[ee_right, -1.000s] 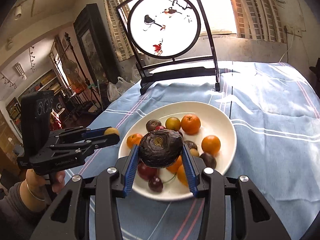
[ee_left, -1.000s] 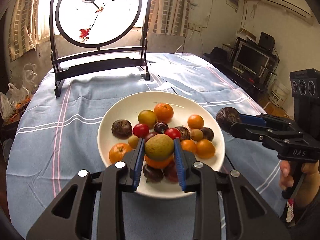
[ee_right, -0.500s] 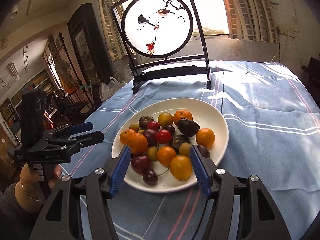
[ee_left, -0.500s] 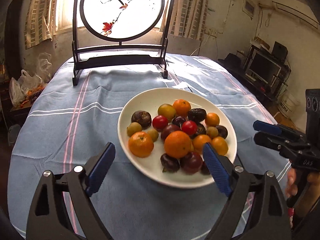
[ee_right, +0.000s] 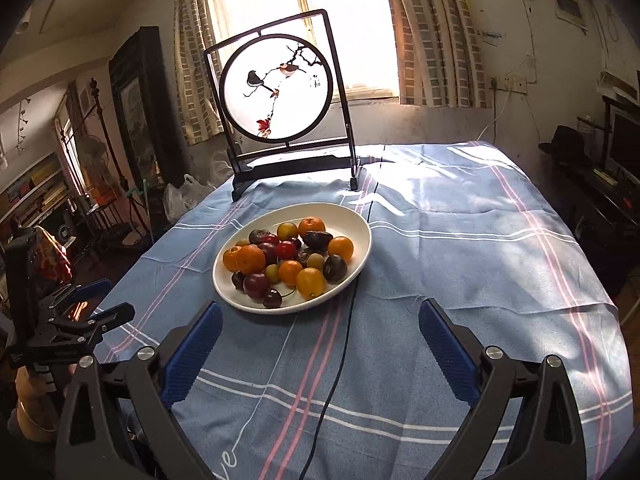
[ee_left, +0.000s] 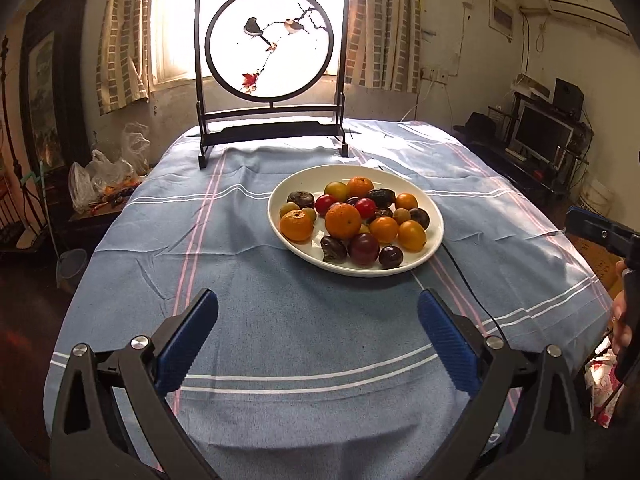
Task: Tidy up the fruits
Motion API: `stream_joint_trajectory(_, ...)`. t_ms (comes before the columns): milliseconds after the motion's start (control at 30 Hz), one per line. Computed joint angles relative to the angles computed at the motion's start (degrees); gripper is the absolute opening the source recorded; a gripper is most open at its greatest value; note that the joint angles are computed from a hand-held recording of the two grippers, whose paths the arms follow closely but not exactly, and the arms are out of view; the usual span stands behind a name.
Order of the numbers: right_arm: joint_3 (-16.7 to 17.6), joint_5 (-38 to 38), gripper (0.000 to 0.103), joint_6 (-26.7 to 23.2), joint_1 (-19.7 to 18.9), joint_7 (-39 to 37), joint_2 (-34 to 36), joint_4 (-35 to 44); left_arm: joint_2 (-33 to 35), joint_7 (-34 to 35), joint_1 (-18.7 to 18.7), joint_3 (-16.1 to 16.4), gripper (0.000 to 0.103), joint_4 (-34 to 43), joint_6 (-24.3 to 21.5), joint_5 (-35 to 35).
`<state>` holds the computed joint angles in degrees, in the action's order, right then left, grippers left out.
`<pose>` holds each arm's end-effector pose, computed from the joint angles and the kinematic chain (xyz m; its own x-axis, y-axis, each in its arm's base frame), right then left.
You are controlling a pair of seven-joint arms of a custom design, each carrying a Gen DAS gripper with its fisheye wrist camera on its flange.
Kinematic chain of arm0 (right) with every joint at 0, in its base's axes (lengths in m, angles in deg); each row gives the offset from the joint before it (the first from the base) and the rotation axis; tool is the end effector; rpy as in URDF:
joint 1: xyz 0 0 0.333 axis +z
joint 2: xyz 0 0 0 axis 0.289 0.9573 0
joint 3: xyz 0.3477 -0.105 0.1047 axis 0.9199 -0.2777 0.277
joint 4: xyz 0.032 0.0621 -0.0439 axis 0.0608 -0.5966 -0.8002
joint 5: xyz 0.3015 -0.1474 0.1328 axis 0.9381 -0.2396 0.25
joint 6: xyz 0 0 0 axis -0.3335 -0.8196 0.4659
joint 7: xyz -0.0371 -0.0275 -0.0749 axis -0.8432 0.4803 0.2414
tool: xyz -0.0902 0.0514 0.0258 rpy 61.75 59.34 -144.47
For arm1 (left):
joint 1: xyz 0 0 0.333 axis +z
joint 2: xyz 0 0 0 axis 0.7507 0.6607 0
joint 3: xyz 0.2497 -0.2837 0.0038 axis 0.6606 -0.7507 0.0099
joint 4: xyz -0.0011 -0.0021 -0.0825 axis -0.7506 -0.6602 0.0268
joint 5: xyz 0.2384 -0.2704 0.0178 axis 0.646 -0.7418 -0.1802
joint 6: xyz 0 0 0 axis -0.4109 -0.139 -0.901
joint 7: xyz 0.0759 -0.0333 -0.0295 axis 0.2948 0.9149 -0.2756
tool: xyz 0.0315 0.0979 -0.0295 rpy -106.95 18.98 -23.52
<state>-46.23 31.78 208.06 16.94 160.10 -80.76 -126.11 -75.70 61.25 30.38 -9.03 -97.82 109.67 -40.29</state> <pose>0.4802 0.1565 0.5797 -0.0322 -0.9833 -0.1791 -0.5725 0.1650 -0.8031 0.5533 -0.3296 0.5593 -0.4232 -0.9052 0.0380 -0.5704 0.2337 -0.7874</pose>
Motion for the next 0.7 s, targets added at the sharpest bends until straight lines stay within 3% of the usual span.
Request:
stream_joint_trajectory(100,1.64,-4.32,0.099,-0.46,-2.02,4.26,-2.54,-1.39,-2.75,-9.98,-4.66,6.32,0.098,-1.82,0.37,8.17)
stream_joint_trajectory(200,2.58,-4.44,0.099,-0.16,-3.27,5.26,-4.8,-3.42,-5.1,-20.46,-6.31,9.41,0.098,-2.93,0.36,17.52)
stream_joint_trajectory(367,5.76,-3.84,0.099,-1.97,-6.33,5.3,-8.07,-6.19,-7.29,-26.75,-4.43,8.13,0.098,-4.44,-0.99,24.23)
stream_joint_trajectory(600,8.6,0.69,0.099,-0.13,-10.24,2.37,-11.67,-10.64,-8.21,-26.11,0.11,2.92,0.098,-5.28,-3.19,24.08)
stream_joint_trajectory(700,10.49,2.36,0.099,0.77,-12.67,1.47,-13.18,-12.02,-8.52,-28.72,0.49,1.9,0.098,-4.7,-5.58,27.4)
